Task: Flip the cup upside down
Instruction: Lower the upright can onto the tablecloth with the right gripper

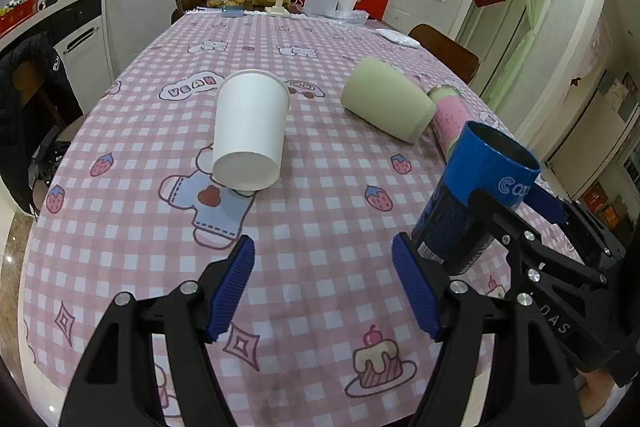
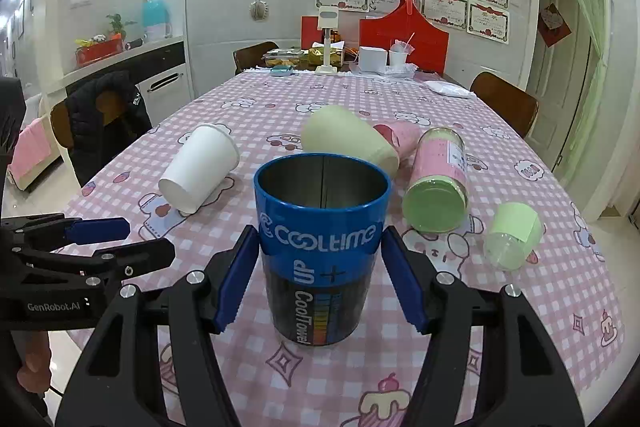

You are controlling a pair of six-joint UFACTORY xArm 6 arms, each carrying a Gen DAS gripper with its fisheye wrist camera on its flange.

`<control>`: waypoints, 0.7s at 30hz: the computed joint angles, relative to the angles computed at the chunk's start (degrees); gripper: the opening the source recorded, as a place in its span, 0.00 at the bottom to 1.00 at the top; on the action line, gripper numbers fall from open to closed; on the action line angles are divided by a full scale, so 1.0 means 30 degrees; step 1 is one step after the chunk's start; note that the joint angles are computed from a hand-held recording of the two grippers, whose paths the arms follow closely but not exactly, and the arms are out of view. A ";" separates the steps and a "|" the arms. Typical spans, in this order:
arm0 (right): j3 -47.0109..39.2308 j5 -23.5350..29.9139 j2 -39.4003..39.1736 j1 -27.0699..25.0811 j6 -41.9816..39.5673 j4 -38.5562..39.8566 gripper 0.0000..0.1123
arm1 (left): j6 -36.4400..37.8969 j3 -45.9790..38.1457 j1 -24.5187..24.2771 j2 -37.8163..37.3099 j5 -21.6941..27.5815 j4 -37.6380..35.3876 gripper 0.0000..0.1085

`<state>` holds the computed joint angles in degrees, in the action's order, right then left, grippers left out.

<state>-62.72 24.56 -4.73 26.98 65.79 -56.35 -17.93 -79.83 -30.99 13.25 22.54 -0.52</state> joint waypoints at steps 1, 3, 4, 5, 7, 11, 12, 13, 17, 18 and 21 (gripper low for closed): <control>0.0068 0.0003 -0.0057 0.0035 0.0058 -0.0021 0.54 | -0.0099 0.0123 -0.0018 -0.0108 -0.0044 0.0136 0.65; 0.0236 -0.0055 -0.0196 0.0101 0.0138 -0.0031 0.54 | -0.0249 0.0459 -0.0005 -0.0391 -0.0170 0.0378 0.65; 0.0308 -0.0048 -0.0257 0.0137 0.0190 -0.0082 0.54 | -0.0378 0.0534 -0.0009 -0.0468 -0.0204 0.0496 0.65; 0.0376 0.0014 -0.0318 0.0205 0.0308 -0.0174 0.54 | -0.0442 0.0657 0.0001 -0.0579 -0.0266 0.0576 0.65; 0.0536 -0.0033 -0.0429 0.0253 0.0538 -0.0275 0.54 | -0.0654 0.0848 0.0005 -0.0757 -0.0317 0.0852 0.65; 0.0847 -0.0200 -0.0668 0.0313 0.0656 -0.0167 0.54 | -0.0966 0.1203 0.0049 -0.1042 -0.0406 0.1039 0.65; 0.0930 -0.0285 -0.0736 0.0326 0.0698 -0.0140 0.54 | -0.1072 0.1271 0.0053 -0.1096 -0.0414 0.1143 0.65; 0.1022 -0.0344 -0.0803 0.0356 0.0813 -0.0204 0.54 | -0.1242 0.1344 0.0064 -0.1156 -0.0429 0.1309 0.65; 0.1280 -0.0479 -0.1062 0.0384 0.1284 -0.0573 0.54 | -0.1763 0.1552 0.0010 -0.1319 -0.0479 0.1727 0.65; 0.1331 -0.0556 -0.1114 0.0356 0.1314 -0.0588 0.54 | -0.1759 0.1580 -0.0020 -0.1353 -0.0475 0.1748 0.65; 0.1540 -0.0808 -0.1411 0.0365 0.1720 -0.0983 0.54 | -0.2069 0.1624 -0.0125 -0.1413 -0.0528 0.2128 0.65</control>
